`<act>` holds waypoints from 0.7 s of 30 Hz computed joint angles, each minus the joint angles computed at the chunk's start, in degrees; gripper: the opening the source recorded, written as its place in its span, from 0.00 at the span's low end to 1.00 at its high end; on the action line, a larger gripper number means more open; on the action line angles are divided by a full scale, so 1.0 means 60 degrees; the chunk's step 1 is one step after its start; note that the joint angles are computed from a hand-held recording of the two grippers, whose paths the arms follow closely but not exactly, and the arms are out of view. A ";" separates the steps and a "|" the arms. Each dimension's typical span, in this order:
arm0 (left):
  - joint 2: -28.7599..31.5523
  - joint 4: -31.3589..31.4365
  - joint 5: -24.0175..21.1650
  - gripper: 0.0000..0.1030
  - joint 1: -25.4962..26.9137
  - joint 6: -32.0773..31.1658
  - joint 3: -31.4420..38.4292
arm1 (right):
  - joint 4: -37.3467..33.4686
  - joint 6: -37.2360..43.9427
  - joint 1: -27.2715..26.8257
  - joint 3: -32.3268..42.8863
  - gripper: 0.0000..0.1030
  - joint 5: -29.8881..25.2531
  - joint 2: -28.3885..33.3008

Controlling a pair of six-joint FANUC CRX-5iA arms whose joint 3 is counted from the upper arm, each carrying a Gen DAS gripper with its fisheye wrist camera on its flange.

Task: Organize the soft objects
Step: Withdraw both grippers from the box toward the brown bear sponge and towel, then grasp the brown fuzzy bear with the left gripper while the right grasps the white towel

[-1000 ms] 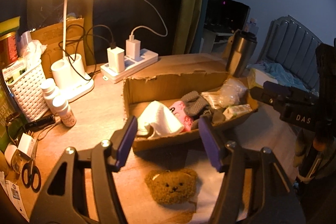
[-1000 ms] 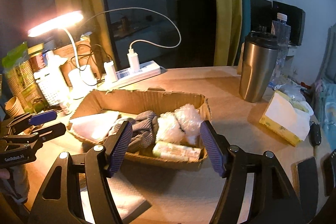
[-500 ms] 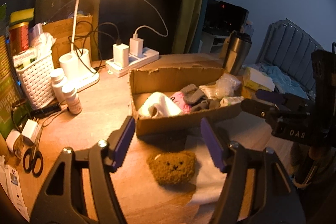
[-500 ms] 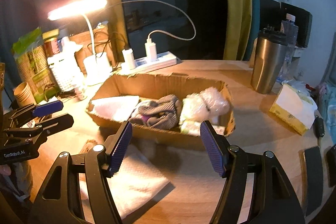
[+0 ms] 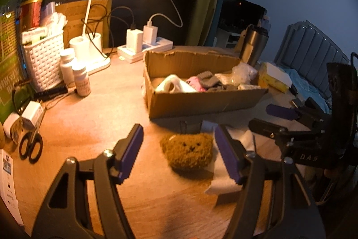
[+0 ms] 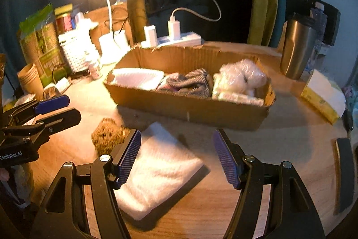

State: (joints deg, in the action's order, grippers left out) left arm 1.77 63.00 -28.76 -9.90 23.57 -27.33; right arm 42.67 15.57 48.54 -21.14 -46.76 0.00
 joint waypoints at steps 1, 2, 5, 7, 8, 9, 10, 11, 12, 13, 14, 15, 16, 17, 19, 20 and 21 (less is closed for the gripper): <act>-0.0012 0.0004 0.0004 0.66 0.0003 -0.0006 -0.0046 | -0.0066 0.0027 0.0031 -0.0007 0.68 -0.0002 0.0016; -0.0022 0.0019 -0.0009 0.66 0.0016 -0.0019 -0.0095 | -0.0145 0.0044 0.0064 -0.0021 0.68 0.0009 0.0032; -0.0035 0.0011 -0.0023 0.66 0.0036 -0.0029 -0.0202 | -0.0351 0.0127 0.0121 -0.0031 0.68 0.0048 0.0080; -0.0042 0.0029 -0.0032 0.66 0.0050 -0.0049 -0.0268 | -0.0479 0.0196 0.0154 -0.0021 0.68 0.0078 0.0125; -0.0046 0.0037 -0.0035 0.66 0.0057 -0.0061 -0.0302 | -0.0566 0.0250 0.0169 -0.0011 0.68 0.0107 0.0157; -0.0043 0.0029 -0.0043 0.66 0.0066 -0.0059 -0.0323 | -0.0685 0.0338 0.0185 0.0021 0.68 0.0122 0.0206; -0.0040 0.0014 -0.0048 0.66 0.0076 -0.0048 -0.0344 | -0.0771 0.0392 0.0200 0.0051 0.68 0.0135 0.0251; -0.0040 -0.0009 -0.0045 0.66 0.0084 -0.0029 -0.0369 | -0.0889 0.0465 0.0215 0.0076 0.68 0.0169 0.0296; -0.0032 -0.0048 -0.0052 0.66 0.0099 0.0003 -0.0375 | -0.1000 0.0551 0.0223 0.0107 0.68 0.0195 0.0341; -0.0027 -0.0109 -0.0070 0.66 0.0124 0.0052 -0.0377 | -0.1077 0.0603 0.0237 0.0131 0.68 0.0207 0.0379; -0.0020 -0.0160 -0.0076 0.66 0.0142 0.0096 -0.0377 | -0.1158 0.0660 0.0244 0.0164 0.68 0.0234 0.0432; -0.0014 -0.0196 -0.0074 0.66 0.0158 0.0126 -0.0380 | -0.1227 0.0713 0.0243 0.0183 0.68 0.0274 0.0467; -0.0002 -0.0249 -0.0080 0.66 0.0176 0.0169 -0.0366 | -0.1313 0.0796 0.0233 0.0220 0.68 0.0302 0.0504; 0.0012 -0.0289 -0.0086 0.66 0.0195 0.0199 -0.0348 | -0.1456 0.0932 0.0212 0.0303 0.68 0.0311 0.0570; 0.0052 -0.0406 -0.0089 0.66 0.0211 0.0308 -0.0291 | -0.1673 0.1133 0.0174 0.0423 0.69 0.0277 0.0668; 0.0078 -0.0466 -0.0088 0.66 0.0205 0.0349 -0.0251 | -0.1856 0.1310 0.0143 0.0515 0.69 0.0241 0.0738; 0.0100 -0.0536 -0.0089 0.66 0.0200 0.0400 -0.0216 | -0.2045 0.1489 0.0114 0.0605 0.69 0.0203 0.0804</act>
